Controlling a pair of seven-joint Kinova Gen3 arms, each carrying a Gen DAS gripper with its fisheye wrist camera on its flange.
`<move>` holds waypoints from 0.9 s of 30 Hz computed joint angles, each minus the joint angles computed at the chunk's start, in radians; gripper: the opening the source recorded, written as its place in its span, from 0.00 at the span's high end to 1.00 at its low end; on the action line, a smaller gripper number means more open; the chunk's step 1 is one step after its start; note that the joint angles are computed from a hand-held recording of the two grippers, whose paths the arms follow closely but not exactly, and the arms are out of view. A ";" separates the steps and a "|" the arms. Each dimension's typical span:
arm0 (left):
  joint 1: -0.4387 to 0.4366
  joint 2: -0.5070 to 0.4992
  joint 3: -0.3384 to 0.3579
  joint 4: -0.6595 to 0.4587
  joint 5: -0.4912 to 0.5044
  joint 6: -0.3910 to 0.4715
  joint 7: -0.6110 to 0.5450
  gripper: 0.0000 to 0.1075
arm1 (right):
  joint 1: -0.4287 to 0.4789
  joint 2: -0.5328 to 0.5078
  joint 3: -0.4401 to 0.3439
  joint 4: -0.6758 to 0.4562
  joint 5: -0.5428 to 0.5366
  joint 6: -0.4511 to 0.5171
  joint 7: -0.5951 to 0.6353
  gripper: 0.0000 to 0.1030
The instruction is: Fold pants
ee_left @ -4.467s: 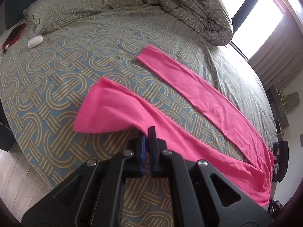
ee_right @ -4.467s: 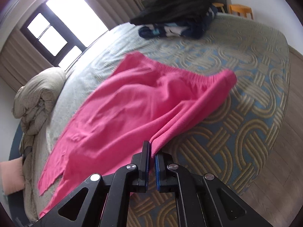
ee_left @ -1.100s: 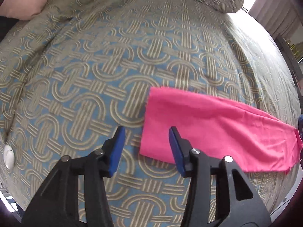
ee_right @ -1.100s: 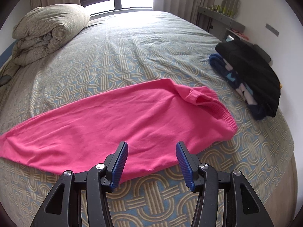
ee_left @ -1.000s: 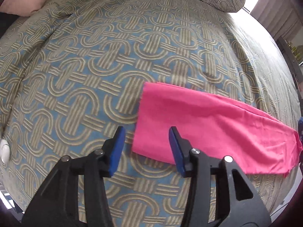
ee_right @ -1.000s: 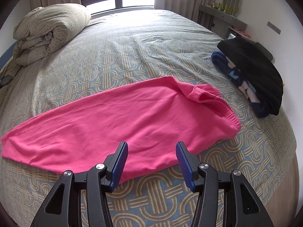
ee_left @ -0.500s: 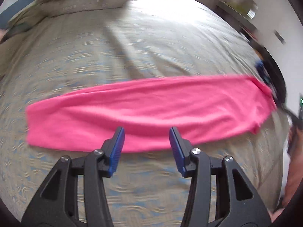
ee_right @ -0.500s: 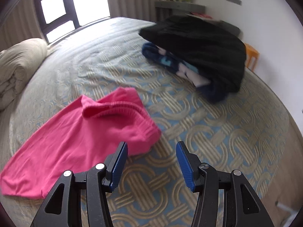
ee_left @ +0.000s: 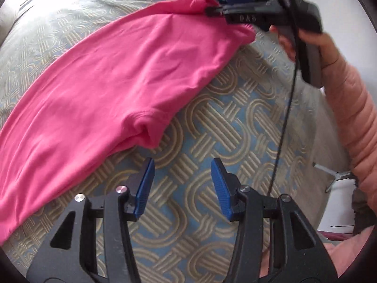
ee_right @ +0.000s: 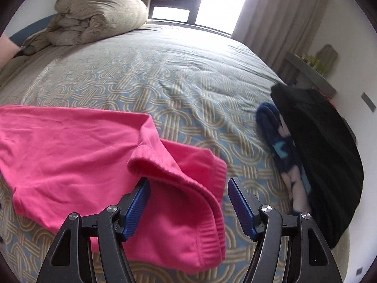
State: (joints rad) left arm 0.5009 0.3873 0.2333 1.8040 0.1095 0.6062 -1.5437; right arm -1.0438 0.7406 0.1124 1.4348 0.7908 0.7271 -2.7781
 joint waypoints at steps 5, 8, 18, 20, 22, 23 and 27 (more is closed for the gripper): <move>-0.060 0.004 0.026 0.011 0.046 -0.036 0.002 0.52 | 0.042 -0.038 0.012 0.061 -0.009 -0.133 -0.068 0.32; -0.097 0.006 0.028 0.014 0.099 -0.039 -0.047 0.52 | 0.071 -0.061 0.028 0.106 -0.042 -0.229 -0.112 0.39; -0.027 0.050 -0.048 -0.027 0.032 -0.101 0.024 0.87 | 0.379 -0.092 -0.155 0.162 -0.429 -0.437 0.015 0.92; -0.101 0.032 0.015 0.009 0.078 -0.120 -0.028 0.87 | 0.443 -0.089 -0.190 0.170 -0.511 -0.438 0.020 0.90; -0.173 0.003 0.077 0.060 0.135 -0.144 -0.105 0.87 | 0.432 -0.088 -0.160 0.171 -0.543 -0.402 0.021 0.90; -0.182 -0.006 0.082 0.077 0.147 -0.151 -0.128 0.87 | 0.404 -0.097 -0.128 0.190 -0.539 -0.407 0.011 0.88; -0.169 -0.008 0.072 0.103 0.176 -0.174 -0.148 0.87 | 0.438 -0.160 -0.172 0.329 -0.596 -0.547 0.101 0.67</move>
State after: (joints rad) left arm 0.3317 0.3797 0.3051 1.9066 0.2851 0.4319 -1.6913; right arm -0.6056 0.5807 -0.0597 1.7635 0.1947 0.1805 -2.6772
